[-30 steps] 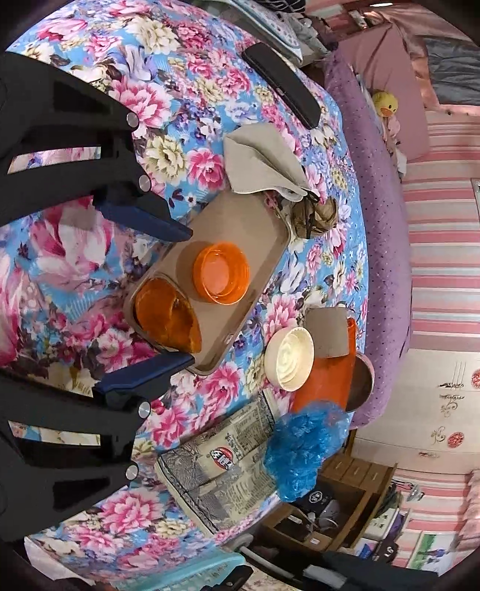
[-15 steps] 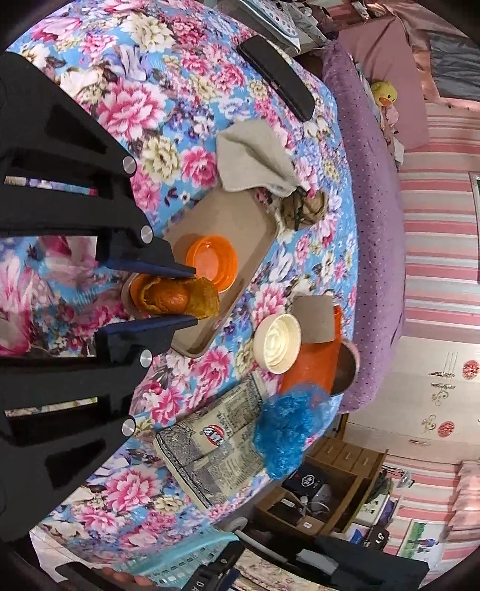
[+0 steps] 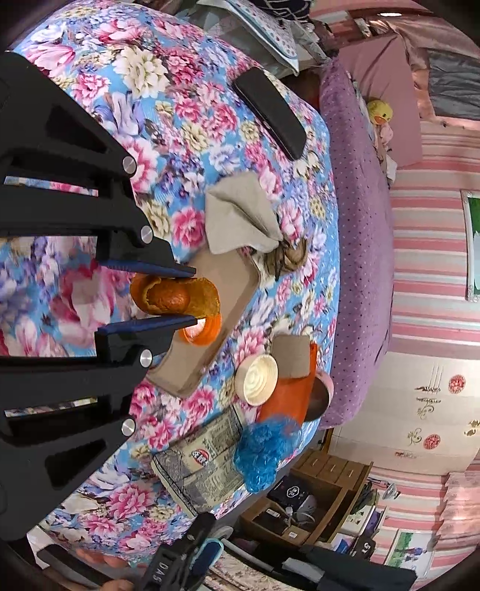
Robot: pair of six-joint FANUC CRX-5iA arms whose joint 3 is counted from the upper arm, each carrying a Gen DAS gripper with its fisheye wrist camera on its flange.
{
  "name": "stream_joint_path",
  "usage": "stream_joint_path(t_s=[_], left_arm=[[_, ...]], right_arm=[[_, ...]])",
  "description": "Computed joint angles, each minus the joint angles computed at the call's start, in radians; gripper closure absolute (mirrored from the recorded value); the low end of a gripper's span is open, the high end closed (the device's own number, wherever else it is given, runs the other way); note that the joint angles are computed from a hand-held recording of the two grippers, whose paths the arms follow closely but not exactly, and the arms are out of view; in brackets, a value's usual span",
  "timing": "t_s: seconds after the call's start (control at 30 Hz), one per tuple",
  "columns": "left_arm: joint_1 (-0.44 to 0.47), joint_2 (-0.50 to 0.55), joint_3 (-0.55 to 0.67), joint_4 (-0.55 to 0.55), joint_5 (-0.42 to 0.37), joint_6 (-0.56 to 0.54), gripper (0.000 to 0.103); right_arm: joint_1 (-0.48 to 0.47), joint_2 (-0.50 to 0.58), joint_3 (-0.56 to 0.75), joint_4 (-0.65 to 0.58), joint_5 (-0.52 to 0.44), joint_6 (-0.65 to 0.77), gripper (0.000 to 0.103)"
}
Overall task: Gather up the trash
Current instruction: 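Lift the orange cup with the left gripper while the right gripper grasps the blue plastic bag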
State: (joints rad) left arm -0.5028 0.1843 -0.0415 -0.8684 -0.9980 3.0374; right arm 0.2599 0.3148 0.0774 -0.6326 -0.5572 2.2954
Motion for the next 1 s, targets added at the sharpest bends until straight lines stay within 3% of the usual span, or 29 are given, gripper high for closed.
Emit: stream_joint_path(t_s=[0.13,0.2,0.27,0.37,0.47,0.67,0.7,0.73,0.77,0.8,0.93,1.0], left_arm=[[0.011,-0.007,-0.012,0.015,0.006,-0.007,0.084],[0.012,-0.013,-0.017,0.013,0.009,-0.002,0.083],[0.012,-0.019,-0.022,0.009,0.012,0.005,0.084],[0.007,-0.026,-0.024,-0.002,0.005,0.014,0.083],[-0.002,-0.029,-0.022,-0.015,-0.009,0.021,0.083],[-0.007,-0.028,-0.015,-0.024,-0.028,0.033,0.083],[-0.010,-0.026,-0.012,-0.030,-0.038,0.032,0.083],[-0.013,-0.025,-0.010,-0.037,-0.047,0.032,0.083],[-0.013,-0.025,-0.010,-0.042,-0.054,0.032,0.084],[-0.012,-0.027,-0.011,-0.045,-0.059,0.033,0.084],[0.002,-0.042,-0.028,-0.049,-0.080,0.049,0.084],[0.010,-0.048,-0.035,-0.049,-0.084,0.059,0.084]], right_arm=[[0.038,0.024,0.009,0.050,-0.025,-0.027,0.038],[0.026,0.046,0.043,-0.003,-0.090,0.006,0.062],[0.021,0.045,0.048,-0.044,-0.105,0.054,0.095],[-0.003,0.003,0.023,-0.146,-0.078,0.182,0.100],[-0.030,-0.024,0.012,-0.206,-0.055,0.233,0.100],[-0.030,-0.001,0.038,-0.156,-0.050,0.165,0.097],[-0.024,0.002,0.041,-0.153,-0.050,0.160,0.093],[-0.020,0.004,0.041,-0.150,-0.046,0.159,0.068],[-0.010,0.003,0.036,-0.148,-0.029,0.160,0.033],[-0.002,-0.002,0.025,-0.159,-0.004,0.174,0.026],[0.025,0.016,0.045,-0.158,-0.010,0.164,0.026],[0.059,0.039,0.057,-0.096,-0.004,0.114,0.026]])
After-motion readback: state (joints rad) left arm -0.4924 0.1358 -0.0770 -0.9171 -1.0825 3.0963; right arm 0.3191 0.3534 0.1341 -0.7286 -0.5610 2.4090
